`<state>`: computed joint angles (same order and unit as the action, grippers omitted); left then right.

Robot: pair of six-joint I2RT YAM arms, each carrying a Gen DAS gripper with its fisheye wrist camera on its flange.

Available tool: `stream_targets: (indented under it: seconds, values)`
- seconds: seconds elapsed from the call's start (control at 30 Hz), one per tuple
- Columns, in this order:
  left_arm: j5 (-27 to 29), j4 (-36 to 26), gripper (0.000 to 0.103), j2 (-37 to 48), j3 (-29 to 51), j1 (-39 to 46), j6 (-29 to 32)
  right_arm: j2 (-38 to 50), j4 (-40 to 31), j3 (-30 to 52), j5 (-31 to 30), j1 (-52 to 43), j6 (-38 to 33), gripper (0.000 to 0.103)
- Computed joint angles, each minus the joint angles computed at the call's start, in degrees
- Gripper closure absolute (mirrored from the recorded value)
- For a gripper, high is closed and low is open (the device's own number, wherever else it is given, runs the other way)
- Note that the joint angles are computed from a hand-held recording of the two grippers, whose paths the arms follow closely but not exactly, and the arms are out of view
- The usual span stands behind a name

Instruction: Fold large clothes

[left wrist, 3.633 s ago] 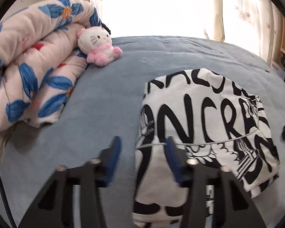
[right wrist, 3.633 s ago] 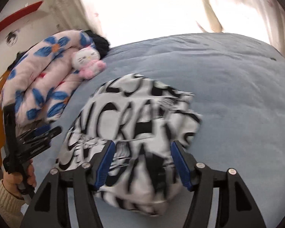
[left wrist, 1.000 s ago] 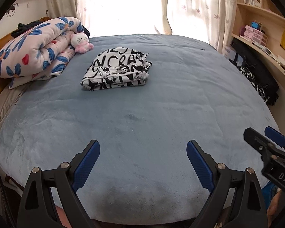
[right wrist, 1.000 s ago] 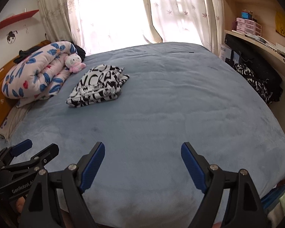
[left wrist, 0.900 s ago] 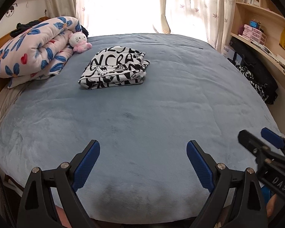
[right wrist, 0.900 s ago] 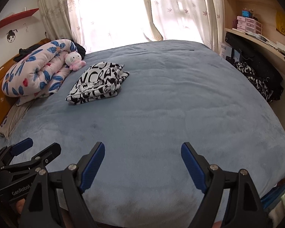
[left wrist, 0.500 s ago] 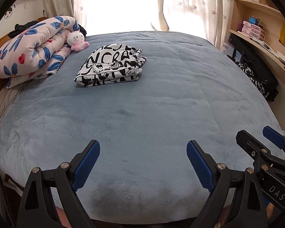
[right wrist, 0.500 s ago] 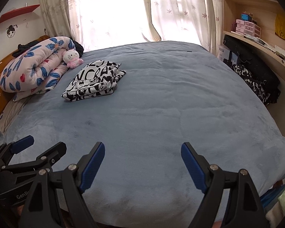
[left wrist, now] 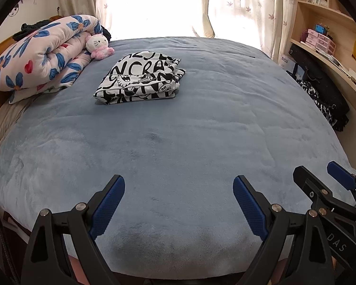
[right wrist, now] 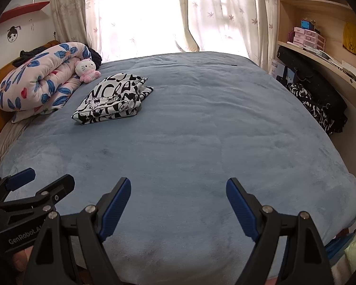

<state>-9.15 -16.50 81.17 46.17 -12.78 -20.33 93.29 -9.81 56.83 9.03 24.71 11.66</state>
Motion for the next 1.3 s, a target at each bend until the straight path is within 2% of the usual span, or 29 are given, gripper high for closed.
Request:
stream_targets:
  seconds: [0.7,1.3]
  values:
    - [1.1,0.3,0.011,-0.1,-0.9,0.7,-0.6,0.0,-0.1,-0.2,2.5,1.1,0.4,0.02]
    - [2.0,0.0,0.011,0.2,-1.1,1.5,-0.6,0.0,-0.1,-0.2,2.4,0.9,0.1,0.02]
